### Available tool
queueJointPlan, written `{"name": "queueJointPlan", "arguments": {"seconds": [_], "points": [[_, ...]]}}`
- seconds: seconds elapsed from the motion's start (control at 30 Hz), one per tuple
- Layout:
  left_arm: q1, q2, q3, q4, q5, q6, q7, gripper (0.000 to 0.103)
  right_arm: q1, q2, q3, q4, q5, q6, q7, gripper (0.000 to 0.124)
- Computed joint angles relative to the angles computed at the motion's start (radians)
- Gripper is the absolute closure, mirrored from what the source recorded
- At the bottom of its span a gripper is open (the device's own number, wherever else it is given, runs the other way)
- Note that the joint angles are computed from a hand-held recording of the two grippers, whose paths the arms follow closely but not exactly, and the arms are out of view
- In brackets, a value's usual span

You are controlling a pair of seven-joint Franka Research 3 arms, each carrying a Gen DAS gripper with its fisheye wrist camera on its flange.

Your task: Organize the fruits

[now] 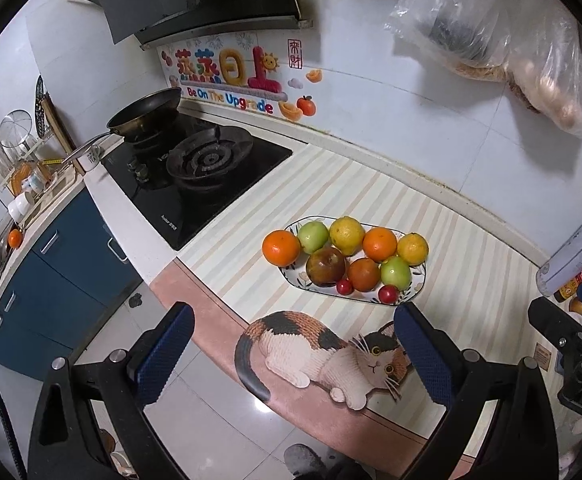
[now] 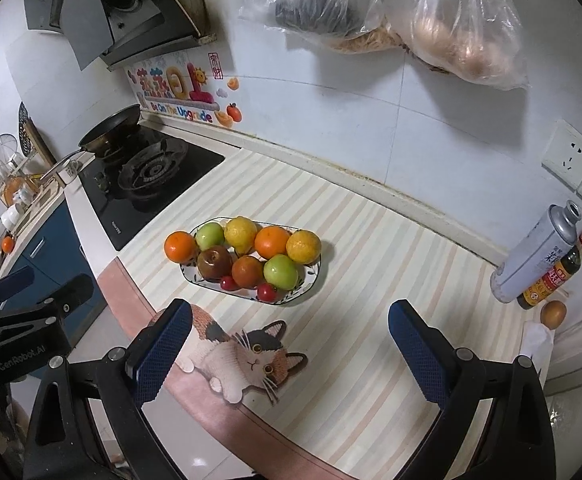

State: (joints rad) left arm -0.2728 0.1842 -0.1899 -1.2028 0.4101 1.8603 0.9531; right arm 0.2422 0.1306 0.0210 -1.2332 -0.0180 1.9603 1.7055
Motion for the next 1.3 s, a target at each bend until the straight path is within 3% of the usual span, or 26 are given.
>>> {"name": "queueJointPlan", "arguments": {"seconds": [0.87, 1.3], "points": [[0.001, 0.025, 0.007, 0.036, -0.014, 0.004, 0.025, 0.001, 0.006, 0.042, -0.005, 0.050, 0.004, -0.025, 0.007, 0.023], [0.002, 0.025, 0.006, 0.036, -0.018, 0.001, 0.027, 0.001, 0.007, 0.009, -0.001, -0.003, 0.006, -0.011, 0.009, 0.023]]}}
